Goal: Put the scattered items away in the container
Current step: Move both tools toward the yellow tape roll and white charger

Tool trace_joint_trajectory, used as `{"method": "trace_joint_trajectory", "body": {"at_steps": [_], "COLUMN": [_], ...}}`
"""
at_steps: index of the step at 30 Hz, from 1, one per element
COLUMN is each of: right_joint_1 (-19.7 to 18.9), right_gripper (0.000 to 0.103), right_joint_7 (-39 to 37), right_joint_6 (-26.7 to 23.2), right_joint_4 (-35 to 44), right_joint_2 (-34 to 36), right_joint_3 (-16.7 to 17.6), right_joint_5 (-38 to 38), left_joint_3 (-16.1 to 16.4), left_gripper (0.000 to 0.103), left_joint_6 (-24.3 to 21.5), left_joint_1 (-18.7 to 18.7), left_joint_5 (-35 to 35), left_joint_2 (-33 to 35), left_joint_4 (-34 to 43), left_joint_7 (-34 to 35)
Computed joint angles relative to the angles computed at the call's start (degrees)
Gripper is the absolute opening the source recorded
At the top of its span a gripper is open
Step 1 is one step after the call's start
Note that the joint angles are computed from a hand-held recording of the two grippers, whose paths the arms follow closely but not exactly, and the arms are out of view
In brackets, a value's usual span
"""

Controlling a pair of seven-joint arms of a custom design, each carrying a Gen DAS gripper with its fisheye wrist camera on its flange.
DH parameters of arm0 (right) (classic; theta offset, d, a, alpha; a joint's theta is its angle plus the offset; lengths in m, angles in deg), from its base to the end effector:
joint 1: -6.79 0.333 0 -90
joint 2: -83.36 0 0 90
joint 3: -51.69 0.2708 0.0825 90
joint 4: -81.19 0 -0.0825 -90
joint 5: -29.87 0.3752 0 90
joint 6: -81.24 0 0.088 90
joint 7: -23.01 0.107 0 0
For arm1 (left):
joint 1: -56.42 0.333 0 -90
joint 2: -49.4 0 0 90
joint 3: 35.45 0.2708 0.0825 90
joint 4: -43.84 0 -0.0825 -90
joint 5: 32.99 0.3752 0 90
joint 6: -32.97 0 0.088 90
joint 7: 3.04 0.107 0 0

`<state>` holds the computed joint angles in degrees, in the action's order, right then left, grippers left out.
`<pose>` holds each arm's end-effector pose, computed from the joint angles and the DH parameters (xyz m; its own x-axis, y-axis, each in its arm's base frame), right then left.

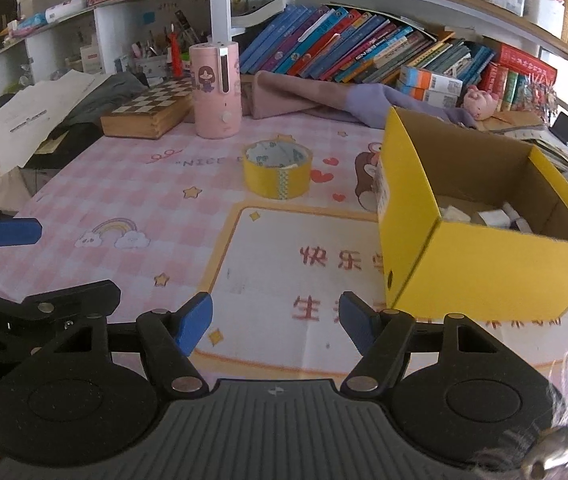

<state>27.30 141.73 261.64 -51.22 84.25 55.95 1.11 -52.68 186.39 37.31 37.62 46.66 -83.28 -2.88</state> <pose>0.4789 0.2679 0.3889 0.4216 -0.9068 -0.0029 -0.6187 -0.2853 -0.7320 0.4198 -0.3458 0.3942 -0.0687 -0.9974 -0.0229 -0.6204 0.0607 -0.7819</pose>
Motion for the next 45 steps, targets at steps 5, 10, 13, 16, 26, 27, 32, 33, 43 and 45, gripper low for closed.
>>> {"method": "trace_joint_trajectory", "body": {"at_steps": [5,10,13,16,26,27,32,33,43,45], "right_joint_1": [1.2,3.8,5.0,5.2,5.7,5.6,4.8,4.8,4.1,3.9], "right_gripper": [0.068,0.067,0.067,0.067,0.064,0.064,0.064,0.064,0.064,0.064], "right_joint_7": [-5.8,-9.2,-12.0,-15.9,-24.1,-24.8,-27.8,-28.2,-31.3,-31.9], "right_joint_6": [-0.8,-1.6,-2.0,-3.1,-7.6,-8.2,-11.0,-11.4,-15.4,-15.7], "right_joint_4": [4.2,8.8,11.7,14.8,27.0,27.9,32.9,33.8,41.4,42.4], "right_joint_2": [3.8,7.7,10.1,12.7,21.8,22.4,25.8,26.4,31.5,32.2], "right_joint_3": [-0.8,-3.2,-4.2,-4.1,-4.4,-4.3,-3.6,-3.6,-3.4,-3.2], "right_joint_5": [5.8,9.7,12.6,16.5,26.2,26.9,29.7,30.1,32.4,32.8], "left_joint_3": [1.1,2.6,3.5,4.5,8.1,8.5,10.8,11.0,11.6,11.2], "left_gripper": [0.095,0.095,0.095,0.095,0.095,0.095,0.095,0.095,0.082,0.077], "left_joint_6": [0.5,1.0,1.3,1.6,2.7,2.9,4.1,4.0,2.1,1.5], "left_joint_1": [0.7,0.8,0.8,0.7,-0.3,-0.4,-0.9,-1.0,-0.5,-0.2], "left_joint_5": [-0.7,-1.0,-1.1,-2.0,-4.5,-5.0,-7.3,-8.6,-26.7,-30.6], "left_joint_2": [2.6,5.6,7.5,9.6,17.3,18.1,23.9,25.5,40.7,43.7], "left_joint_4": [2.6,5.6,7.7,9.9,19.1,20.3,27.7,29.6,47.5,51.2], "left_joint_7": [0.8,1.6,2.4,3.9,9.3,10.0,14.6,16.4,34.5,37.8]}}
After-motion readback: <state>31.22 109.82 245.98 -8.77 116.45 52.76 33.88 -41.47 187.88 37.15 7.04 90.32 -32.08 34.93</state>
